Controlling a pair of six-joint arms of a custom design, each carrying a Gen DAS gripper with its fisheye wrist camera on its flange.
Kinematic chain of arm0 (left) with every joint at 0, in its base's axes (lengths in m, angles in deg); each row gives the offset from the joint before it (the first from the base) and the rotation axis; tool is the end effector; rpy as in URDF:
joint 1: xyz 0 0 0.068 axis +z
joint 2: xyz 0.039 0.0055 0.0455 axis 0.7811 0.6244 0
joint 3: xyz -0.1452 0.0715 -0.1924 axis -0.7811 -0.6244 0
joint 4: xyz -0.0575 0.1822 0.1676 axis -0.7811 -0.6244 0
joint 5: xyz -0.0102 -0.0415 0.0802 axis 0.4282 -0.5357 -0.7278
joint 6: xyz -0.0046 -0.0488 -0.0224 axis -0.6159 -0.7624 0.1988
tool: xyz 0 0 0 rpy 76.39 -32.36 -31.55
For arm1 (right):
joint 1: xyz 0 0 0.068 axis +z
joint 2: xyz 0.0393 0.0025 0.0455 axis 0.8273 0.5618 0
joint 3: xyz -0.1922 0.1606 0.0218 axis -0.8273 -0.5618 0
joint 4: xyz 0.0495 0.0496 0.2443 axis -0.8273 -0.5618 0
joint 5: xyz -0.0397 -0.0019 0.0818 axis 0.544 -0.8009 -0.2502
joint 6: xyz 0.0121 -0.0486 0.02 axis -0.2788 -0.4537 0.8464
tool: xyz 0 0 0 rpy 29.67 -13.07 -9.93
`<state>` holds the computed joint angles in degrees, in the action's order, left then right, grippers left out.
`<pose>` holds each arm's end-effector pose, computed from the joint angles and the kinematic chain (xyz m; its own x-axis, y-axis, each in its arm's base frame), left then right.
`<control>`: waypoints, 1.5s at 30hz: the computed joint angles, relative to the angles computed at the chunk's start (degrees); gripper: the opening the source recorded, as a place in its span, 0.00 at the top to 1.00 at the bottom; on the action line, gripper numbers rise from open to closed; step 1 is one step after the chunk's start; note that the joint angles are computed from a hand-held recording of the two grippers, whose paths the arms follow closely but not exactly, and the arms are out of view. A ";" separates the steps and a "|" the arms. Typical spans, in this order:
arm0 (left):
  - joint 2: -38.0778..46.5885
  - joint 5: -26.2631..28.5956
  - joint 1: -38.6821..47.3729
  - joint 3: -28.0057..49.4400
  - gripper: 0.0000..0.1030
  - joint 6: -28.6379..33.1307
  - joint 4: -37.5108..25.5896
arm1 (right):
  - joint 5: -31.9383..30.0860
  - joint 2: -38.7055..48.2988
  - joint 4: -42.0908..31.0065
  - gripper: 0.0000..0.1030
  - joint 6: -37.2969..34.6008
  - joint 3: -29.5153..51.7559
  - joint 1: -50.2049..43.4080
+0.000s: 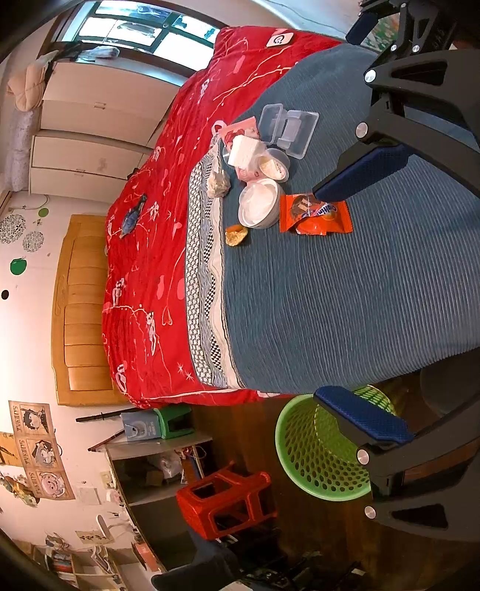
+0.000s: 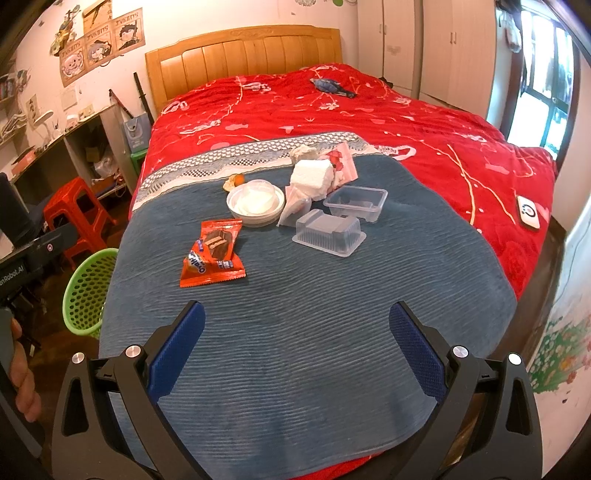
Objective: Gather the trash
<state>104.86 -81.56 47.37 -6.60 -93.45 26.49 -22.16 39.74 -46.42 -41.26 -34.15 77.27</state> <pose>0.1744 -0.0069 0.3364 -0.6392 -0.1683 -0.7504 -0.1815 0.9812 -0.0654 0.1481 0.0536 0.2877 -0.7001 -0.0555 -0.7119 -0.1427 0.9877 0.0634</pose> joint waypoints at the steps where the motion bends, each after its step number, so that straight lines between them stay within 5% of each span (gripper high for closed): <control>1: -0.45 -0.18 -0.22 -0.53 0.07 -0.14 0.09 | -0.36 0.07 0.07 0.05 -0.31 0.09 -0.39; 27: 6.73 0.16 -0.02 0.50 0.07 1.28 3.76 | -7.11 8.47 6.91 0.05 -8.71 1.64 -9.82; 45: 19.78 2.06 -2.75 1.86 0.07 1.36 10.58 | -24.37 34.90 13.05 0.14 -21.80 12.62 -24.98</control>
<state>124.64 -79.50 44.62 -4.74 -92.08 37.07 -46.53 74.64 -33.37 -63.06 -21.53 52.29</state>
